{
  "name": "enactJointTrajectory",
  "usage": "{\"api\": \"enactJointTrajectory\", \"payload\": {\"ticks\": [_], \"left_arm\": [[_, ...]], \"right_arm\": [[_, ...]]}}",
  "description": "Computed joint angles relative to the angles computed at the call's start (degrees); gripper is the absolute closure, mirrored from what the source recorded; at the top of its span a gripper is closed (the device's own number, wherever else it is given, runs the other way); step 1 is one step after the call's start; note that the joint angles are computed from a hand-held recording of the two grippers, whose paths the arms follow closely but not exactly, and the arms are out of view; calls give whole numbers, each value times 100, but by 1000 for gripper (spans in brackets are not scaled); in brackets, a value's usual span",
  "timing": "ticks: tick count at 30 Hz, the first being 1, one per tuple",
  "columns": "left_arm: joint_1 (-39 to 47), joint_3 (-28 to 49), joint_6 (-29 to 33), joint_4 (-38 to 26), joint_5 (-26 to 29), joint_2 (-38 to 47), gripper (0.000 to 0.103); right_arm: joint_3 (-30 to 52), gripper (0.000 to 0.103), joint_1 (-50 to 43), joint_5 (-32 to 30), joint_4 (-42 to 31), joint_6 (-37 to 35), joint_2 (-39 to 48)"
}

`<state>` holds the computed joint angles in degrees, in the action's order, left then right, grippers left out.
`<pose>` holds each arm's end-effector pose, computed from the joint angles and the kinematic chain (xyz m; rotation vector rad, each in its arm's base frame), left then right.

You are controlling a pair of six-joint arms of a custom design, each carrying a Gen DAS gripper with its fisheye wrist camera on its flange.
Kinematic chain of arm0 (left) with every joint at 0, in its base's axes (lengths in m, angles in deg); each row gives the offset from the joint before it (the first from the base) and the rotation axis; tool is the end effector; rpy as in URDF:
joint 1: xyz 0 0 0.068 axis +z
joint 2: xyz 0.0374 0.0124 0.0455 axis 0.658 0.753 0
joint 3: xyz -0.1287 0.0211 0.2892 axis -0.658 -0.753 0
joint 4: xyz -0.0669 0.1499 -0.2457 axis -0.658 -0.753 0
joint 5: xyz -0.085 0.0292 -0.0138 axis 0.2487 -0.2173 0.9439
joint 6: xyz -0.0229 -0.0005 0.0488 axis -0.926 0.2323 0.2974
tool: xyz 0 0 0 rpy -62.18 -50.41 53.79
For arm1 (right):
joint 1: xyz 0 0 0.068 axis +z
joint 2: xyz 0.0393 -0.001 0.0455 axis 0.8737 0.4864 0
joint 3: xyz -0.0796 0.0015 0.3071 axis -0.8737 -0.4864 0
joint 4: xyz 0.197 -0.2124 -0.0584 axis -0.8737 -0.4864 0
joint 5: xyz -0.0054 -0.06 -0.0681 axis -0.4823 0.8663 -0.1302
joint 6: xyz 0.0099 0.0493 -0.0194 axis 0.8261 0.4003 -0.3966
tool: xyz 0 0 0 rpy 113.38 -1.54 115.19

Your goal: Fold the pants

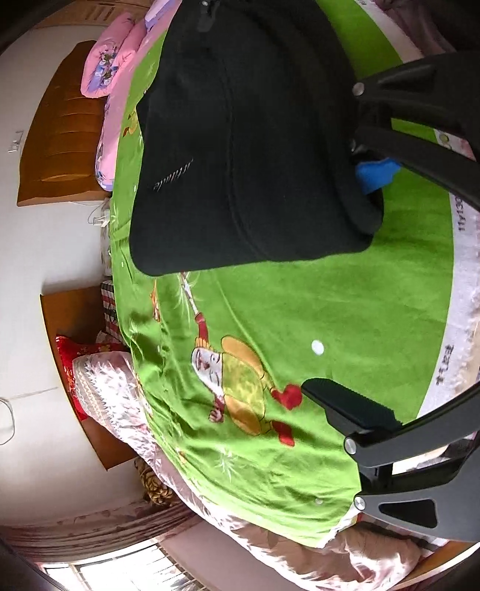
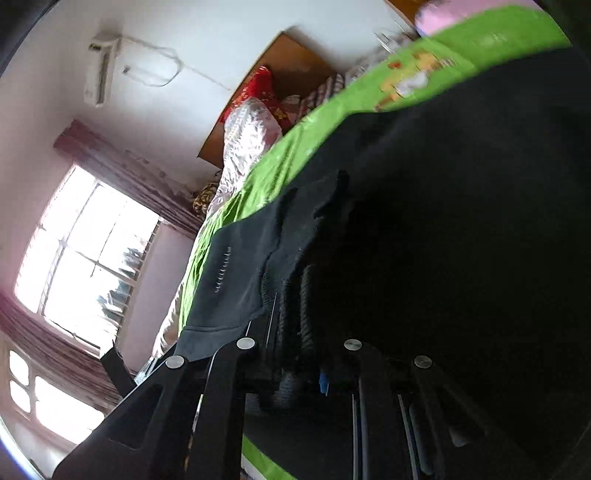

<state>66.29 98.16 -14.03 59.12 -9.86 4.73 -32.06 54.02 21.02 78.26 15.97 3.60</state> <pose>0.2411 0.1025 0.1980 0.2456 2.3386 0.1473 0.2710 -0.0072 0.1475 0.2052 2.2206 1.0711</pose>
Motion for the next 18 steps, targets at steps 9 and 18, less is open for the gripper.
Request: {"api": "enactJointTrajectory", "payload": {"ticks": [9,18], "left_arm": [[1061,536,1728,-1863,1156,-423,12],[246,2008,116,-3220,3177,-84,1]], "right_arm": [[-204,26,-247,438,-1176,-459,-1284],[495,27,1839,2805,-1570,-1330,-1718]]}}
